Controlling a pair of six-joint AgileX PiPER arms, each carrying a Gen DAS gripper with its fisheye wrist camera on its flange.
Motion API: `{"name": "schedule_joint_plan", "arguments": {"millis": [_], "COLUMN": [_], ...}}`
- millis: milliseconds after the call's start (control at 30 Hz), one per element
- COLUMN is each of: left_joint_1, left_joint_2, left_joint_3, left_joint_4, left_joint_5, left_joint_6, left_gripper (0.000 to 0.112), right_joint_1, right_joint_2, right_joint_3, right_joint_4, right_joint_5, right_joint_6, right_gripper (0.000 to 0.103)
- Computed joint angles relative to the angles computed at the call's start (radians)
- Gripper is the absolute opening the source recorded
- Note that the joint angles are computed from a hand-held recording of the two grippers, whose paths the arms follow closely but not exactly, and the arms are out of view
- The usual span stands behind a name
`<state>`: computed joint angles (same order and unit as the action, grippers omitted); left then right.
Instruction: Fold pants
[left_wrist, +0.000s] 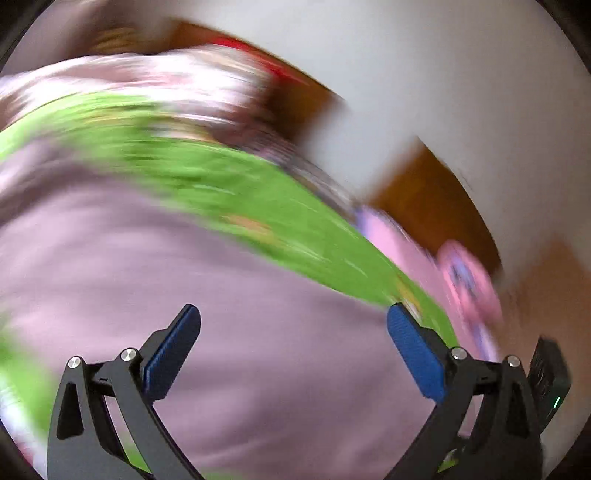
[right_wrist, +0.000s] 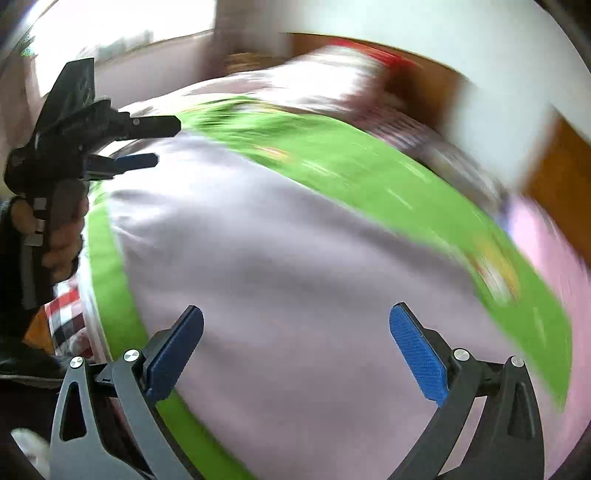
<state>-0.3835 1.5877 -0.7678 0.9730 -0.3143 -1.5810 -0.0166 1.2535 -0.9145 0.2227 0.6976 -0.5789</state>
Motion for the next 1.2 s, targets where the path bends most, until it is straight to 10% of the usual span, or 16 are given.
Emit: {"name": "schedule_joint_plan", "arguments": {"millis": [267, 567, 700, 1067, 1133, 1200], "left_joint_1": [0.646, 0.818, 0.815, 0.701, 0.701, 0.699], "left_joint_2": [-0.176, 0.056, 0.140, 0.381, 0.457, 0.494], "left_joint_3": [0.265, 0.208, 0.198, -0.140, -0.236, -0.287], "left_joint_4": [0.327, 0.395, 0.381, 0.409, 0.411, 0.428], "left_joint_5": [-0.093, -0.500, -0.668, -0.732, -0.748, -0.732], "left_joint_6": [-0.274, -0.254, -0.254, -0.373, -0.411, -0.438], "left_gripper": [0.101, 0.101, 0.101, 0.096, 0.070, 0.042], "right_joint_1": [0.575, 0.734, 0.762, 0.598, 0.571, 0.540], "right_joint_2": [0.603, 0.836, 0.788, 0.730, 0.747, 0.774], "right_joint_3": [-0.557, -0.783, -0.692, -0.689, -0.722, -0.782], "right_joint_4": [-0.252, -0.481, -0.571, -0.112, -0.020, 0.101], "right_joint_5": [-0.031, 0.049, -0.044, -0.108, -0.055, 0.058], "right_joint_6": [0.194, 0.260, 0.262, 0.065, -0.006, -0.087], "right_gripper": [0.077, 0.066, 0.013, 0.012, 0.013, 0.049]}}
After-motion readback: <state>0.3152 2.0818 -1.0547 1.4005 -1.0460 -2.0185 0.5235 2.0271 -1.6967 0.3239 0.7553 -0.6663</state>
